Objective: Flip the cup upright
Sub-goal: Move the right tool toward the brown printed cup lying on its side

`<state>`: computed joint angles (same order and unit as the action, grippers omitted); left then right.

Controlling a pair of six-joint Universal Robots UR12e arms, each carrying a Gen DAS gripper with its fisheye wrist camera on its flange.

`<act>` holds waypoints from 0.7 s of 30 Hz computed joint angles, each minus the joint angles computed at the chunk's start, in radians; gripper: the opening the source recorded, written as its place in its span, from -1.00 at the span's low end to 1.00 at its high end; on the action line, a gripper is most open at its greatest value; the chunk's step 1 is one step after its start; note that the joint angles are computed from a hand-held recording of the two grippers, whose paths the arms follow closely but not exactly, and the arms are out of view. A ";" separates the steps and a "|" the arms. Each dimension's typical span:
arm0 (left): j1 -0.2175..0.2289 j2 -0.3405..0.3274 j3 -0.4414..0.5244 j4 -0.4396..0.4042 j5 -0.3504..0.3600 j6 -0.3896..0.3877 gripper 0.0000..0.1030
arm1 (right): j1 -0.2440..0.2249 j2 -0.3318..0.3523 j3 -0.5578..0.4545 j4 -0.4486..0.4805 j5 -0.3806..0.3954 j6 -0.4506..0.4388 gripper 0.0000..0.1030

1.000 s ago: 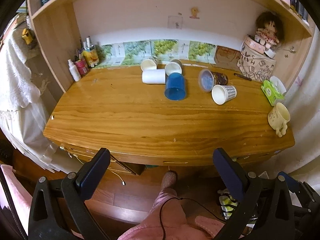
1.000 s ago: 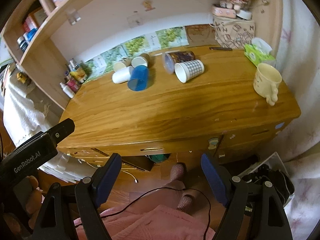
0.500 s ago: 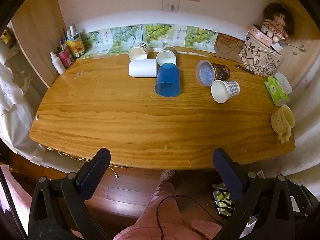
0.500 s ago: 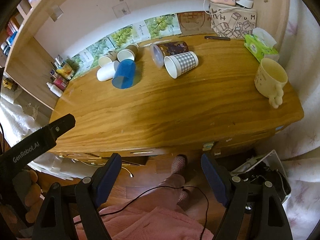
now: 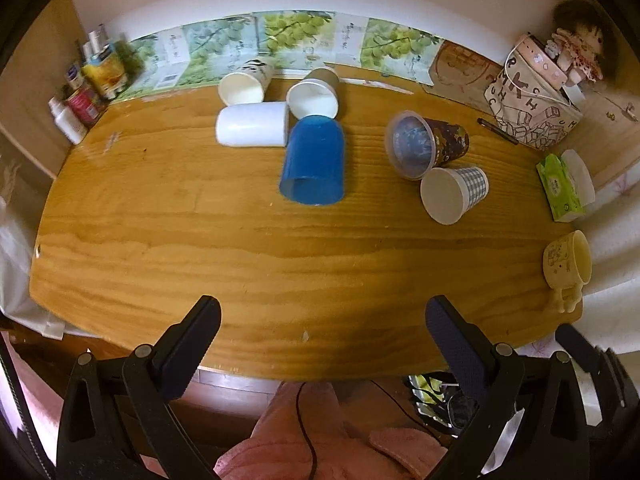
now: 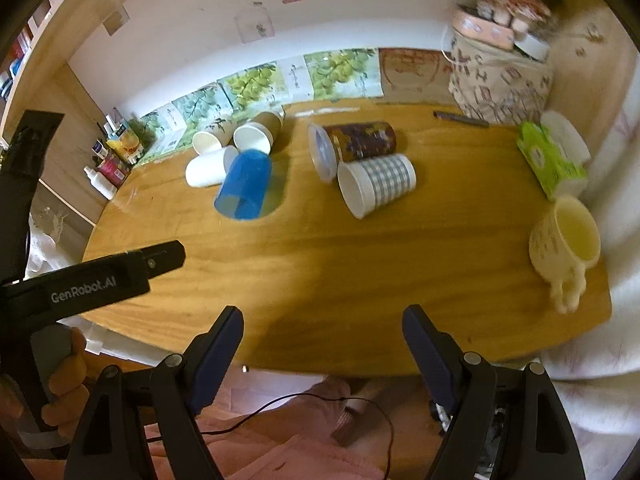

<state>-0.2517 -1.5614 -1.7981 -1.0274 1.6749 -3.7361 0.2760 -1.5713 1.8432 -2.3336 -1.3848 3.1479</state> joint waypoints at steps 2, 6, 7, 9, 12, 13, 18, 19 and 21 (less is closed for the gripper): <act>0.015 -0.011 0.011 -0.002 -0.033 0.018 0.99 | 0.006 0.018 -0.018 -0.008 -0.014 -0.015 0.60; 0.048 -0.037 0.032 -0.010 -0.099 0.054 0.99 | 0.015 0.051 -0.053 -0.029 -0.035 -0.059 0.60; 0.057 -0.041 0.036 -0.011 -0.123 0.060 0.99 | 0.017 0.059 -0.061 -0.036 -0.042 -0.073 0.60; 0.075 -0.050 0.042 -0.015 -0.172 0.064 0.98 | 0.019 0.073 -0.075 -0.047 -0.049 -0.103 0.60; 0.093 -0.062 0.050 -0.019 -0.219 0.068 0.98 | 0.023 0.093 -0.094 -0.069 -0.064 -0.171 0.60; 0.098 -0.067 0.053 -0.021 -0.229 0.072 0.98 | 0.024 0.100 -0.100 -0.080 -0.070 -0.198 0.60; 0.124 -0.089 0.066 -0.027 -0.272 0.077 0.98 | 0.035 0.136 -0.128 -0.135 -0.104 -0.332 0.60; 0.128 -0.094 0.068 -0.027 -0.281 0.078 0.98 | 0.036 0.142 -0.131 -0.147 -0.110 -0.355 0.60; 0.136 -0.103 0.073 -0.029 -0.294 0.087 0.98 | 0.038 0.156 -0.139 -0.171 -0.122 -0.401 0.60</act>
<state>-0.1156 -1.6641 -1.7256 -1.0562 1.3806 -3.6490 0.3143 -1.4151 1.7038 -2.5046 -1.5072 2.7473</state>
